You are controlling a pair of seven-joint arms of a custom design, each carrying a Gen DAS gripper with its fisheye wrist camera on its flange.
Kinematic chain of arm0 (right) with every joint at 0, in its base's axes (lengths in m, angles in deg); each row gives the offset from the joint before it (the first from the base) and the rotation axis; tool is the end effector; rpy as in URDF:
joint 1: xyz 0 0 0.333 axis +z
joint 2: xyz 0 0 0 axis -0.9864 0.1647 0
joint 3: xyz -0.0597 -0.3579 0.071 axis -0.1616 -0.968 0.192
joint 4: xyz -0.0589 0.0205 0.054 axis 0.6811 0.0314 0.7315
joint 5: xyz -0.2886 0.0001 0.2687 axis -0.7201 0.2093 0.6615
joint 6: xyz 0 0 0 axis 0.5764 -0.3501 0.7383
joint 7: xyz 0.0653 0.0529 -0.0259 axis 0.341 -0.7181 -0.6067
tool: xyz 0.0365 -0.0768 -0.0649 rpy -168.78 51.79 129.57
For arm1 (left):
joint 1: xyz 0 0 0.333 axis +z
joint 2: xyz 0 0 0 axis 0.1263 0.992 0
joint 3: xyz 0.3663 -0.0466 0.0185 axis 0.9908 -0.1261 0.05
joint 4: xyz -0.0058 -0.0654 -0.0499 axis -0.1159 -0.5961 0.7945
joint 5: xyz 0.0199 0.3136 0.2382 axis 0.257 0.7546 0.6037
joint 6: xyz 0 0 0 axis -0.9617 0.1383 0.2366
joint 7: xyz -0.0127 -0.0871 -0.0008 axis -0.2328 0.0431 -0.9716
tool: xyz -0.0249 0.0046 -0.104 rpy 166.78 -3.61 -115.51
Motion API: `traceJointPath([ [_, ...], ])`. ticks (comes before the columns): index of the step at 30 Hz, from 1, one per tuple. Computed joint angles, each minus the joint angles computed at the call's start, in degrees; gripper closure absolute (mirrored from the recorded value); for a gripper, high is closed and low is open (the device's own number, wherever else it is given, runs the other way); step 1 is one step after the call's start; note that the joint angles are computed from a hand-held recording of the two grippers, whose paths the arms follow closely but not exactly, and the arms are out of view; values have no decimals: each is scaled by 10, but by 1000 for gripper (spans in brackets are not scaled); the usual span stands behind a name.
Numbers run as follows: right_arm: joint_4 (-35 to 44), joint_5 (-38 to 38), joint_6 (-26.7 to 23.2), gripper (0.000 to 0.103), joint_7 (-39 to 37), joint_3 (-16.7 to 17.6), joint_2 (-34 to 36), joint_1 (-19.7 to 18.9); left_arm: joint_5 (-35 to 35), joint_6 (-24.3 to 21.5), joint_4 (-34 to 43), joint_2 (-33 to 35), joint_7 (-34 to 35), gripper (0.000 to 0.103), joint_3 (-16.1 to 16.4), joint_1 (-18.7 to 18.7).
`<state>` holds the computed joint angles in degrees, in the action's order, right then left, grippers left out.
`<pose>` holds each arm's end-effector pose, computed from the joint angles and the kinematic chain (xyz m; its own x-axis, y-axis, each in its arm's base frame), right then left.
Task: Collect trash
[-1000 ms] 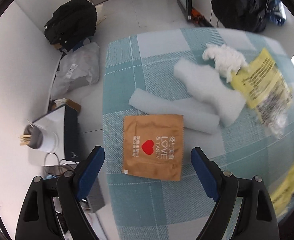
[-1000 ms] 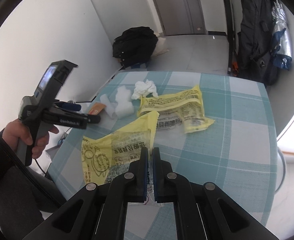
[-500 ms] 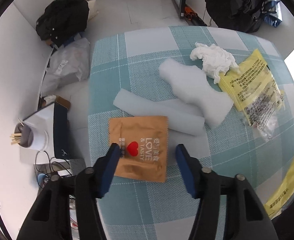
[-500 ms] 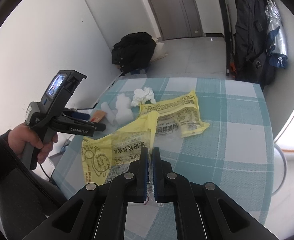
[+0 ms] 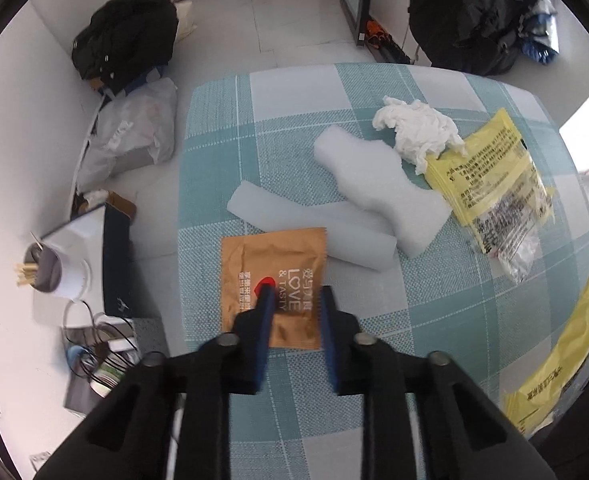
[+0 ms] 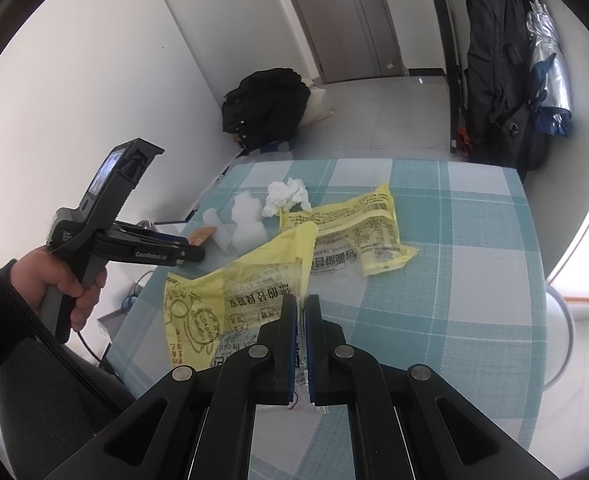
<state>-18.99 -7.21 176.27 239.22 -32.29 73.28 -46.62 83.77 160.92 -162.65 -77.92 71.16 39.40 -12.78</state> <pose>0.3668 0.4449 0.6848 0.0288 -0.9457 -0.3239 -0.7396 0.1978 -0.6434 0.5490 -0.3343 0.6724 -0.5336 -0.8430 -0.0673 -0.8009 0.5293 -0.2802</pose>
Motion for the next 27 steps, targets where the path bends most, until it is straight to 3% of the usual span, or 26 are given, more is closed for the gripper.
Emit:
traceJointPath([
  [10, 5, -11, -10, 99, 4, 2, 1, 2, 21, -6, 4, -10, -3, 102, -2, -4],
  [17, 5, -19, -19, 99, 13, 4, -1, 2, 40, 9, -13, -28, 4, 103, -5, -6],
  [27, 8, -33, -30, 99, 17, 7, -5, 3, 27, 93, -78, -89, -3, 103, -14, 8],
])
